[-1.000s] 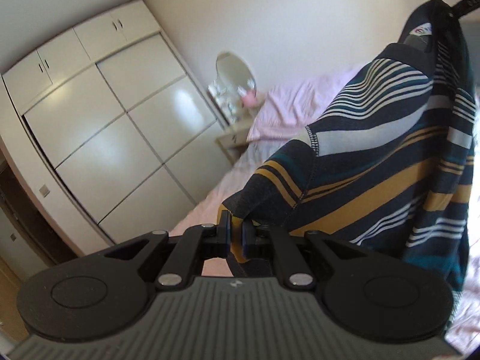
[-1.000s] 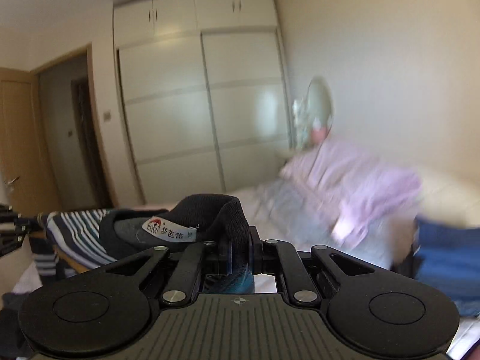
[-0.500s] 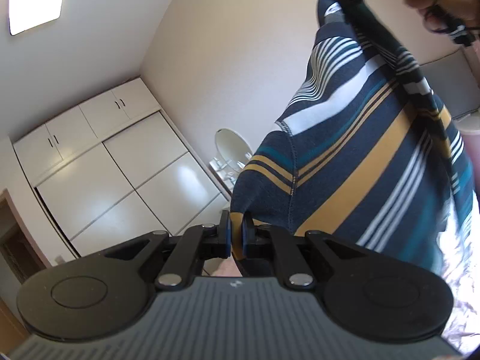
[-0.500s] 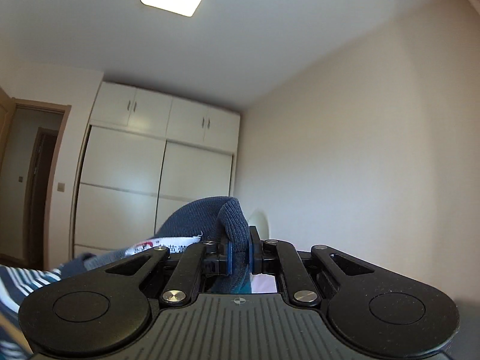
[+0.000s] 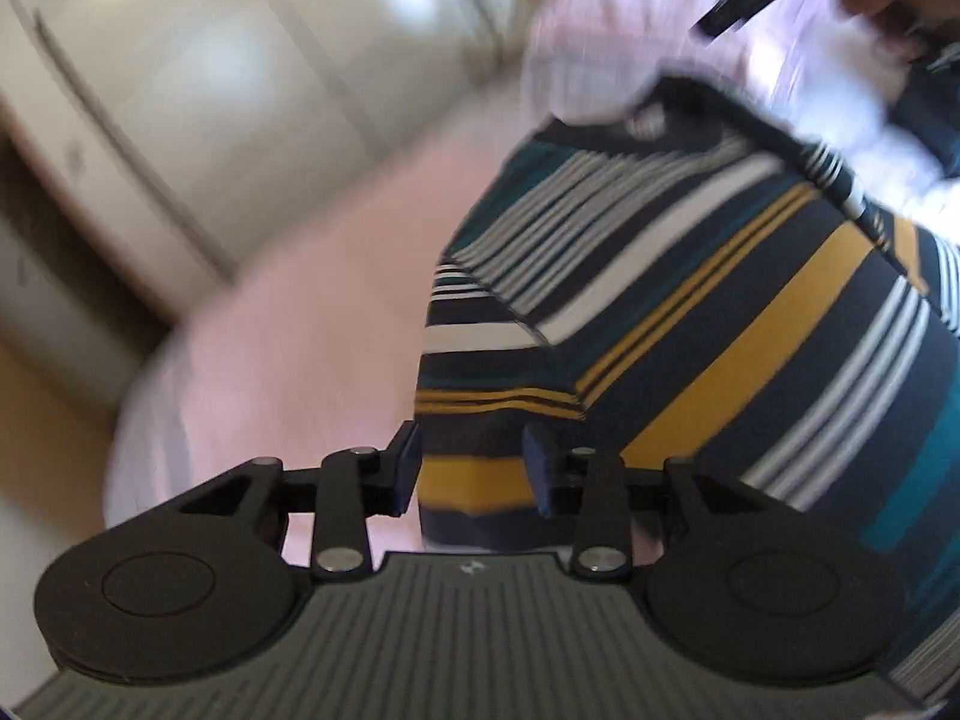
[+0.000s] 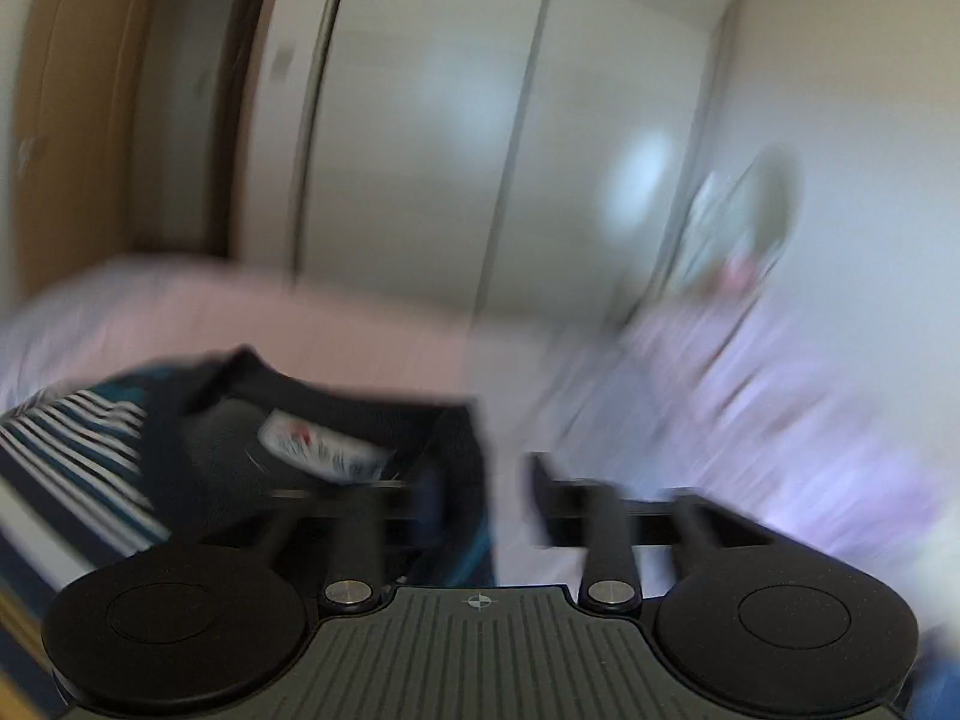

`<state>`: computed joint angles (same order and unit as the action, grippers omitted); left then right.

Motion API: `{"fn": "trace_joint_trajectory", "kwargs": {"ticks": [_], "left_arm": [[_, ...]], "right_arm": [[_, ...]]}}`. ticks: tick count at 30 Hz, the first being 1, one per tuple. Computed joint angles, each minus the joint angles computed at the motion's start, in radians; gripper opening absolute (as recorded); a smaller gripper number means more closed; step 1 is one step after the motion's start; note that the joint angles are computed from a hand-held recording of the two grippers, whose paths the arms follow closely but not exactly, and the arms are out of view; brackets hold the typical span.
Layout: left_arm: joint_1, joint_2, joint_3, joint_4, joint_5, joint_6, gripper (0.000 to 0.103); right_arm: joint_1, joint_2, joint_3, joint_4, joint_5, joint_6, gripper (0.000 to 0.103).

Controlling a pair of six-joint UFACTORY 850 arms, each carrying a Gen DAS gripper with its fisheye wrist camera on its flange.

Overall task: Fold clothes
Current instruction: 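Lift the striped sweater off the pile with both tools and shake it out, then lay the striped sweater flat on the bed and open both tools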

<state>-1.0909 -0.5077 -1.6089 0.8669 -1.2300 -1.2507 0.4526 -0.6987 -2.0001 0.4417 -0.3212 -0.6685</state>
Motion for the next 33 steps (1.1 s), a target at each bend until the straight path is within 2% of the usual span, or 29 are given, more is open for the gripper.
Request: {"fn": "trace_joint_trajectory", "kwargs": {"ticks": [3,6,9,11,13,15,18,23,26,27,28,29,30,33], "left_arm": [[0.023,-0.054,0.020,-0.145,0.026,-0.047,0.037],[0.028,-0.081,0.026,-0.240,0.030,-0.029,0.044],[0.062,-0.060,0.086,-0.261,0.061,-0.005,0.054],[0.059,-0.031,0.157,-0.260,0.079,-0.020,0.060],[0.094,0.002,0.211,-0.265,0.110,-0.012,0.061],[0.122,0.046,0.294,-0.257,0.165,-0.025,0.063],[0.163,0.116,0.437,-0.281,0.258,-0.022,0.065],[0.256,0.264,0.687,-0.304,0.591,-0.151,0.063],[0.311,0.353,0.812,-0.358,0.834,-0.188,0.053],[0.313,0.380,0.838,-0.336,0.867,-0.203,0.053],[0.303,0.408,0.859,-0.273,0.865,-0.253,0.054],[0.291,0.441,0.879,-0.230,0.850,-0.289,0.054],[0.278,0.476,0.899,-0.218,0.828,-0.312,0.054],[0.218,0.585,0.959,-0.225,0.780,-0.392,0.054]], "right_arm": [[-0.030,-0.113,-0.015,0.210,-0.119,-0.175,0.060],[-0.080,-0.135,0.059,0.251,-0.235,-0.218,0.060],[-0.132,-0.166,0.072,0.197,-0.318,-0.084,0.060],[-0.149,-0.125,0.157,0.162,-0.337,-0.031,0.060],[-0.161,-0.091,0.210,0.135,-0.358,0.007,0.060],[-0.148,-0.005,0.307,0.098,-0.349,0.071,0.060],[-0.126,0.041,0.360,0.027,-0.344,0.184,0.060],[-0.071,0.108,0.466,-0.078,-0.250,0.336,0.060],[-0.017,0.132,0.508,-0.109,-0.207,0.409,0.061],[0.007,0.137,0.518,-0.135,-0.196,0.446,0.061],[0.037,0.143,0.523,-0.198,-0.190,0.524,0.062],[0.065,0.146,0.525,-0.261,-0.186,0.608,0.065],[0.092,0.152,0.528,-0.305,-0.175,0.667,0.073],[0.178,0.180,0.556,-0.477,-0.108,0.765,0.075]]}}
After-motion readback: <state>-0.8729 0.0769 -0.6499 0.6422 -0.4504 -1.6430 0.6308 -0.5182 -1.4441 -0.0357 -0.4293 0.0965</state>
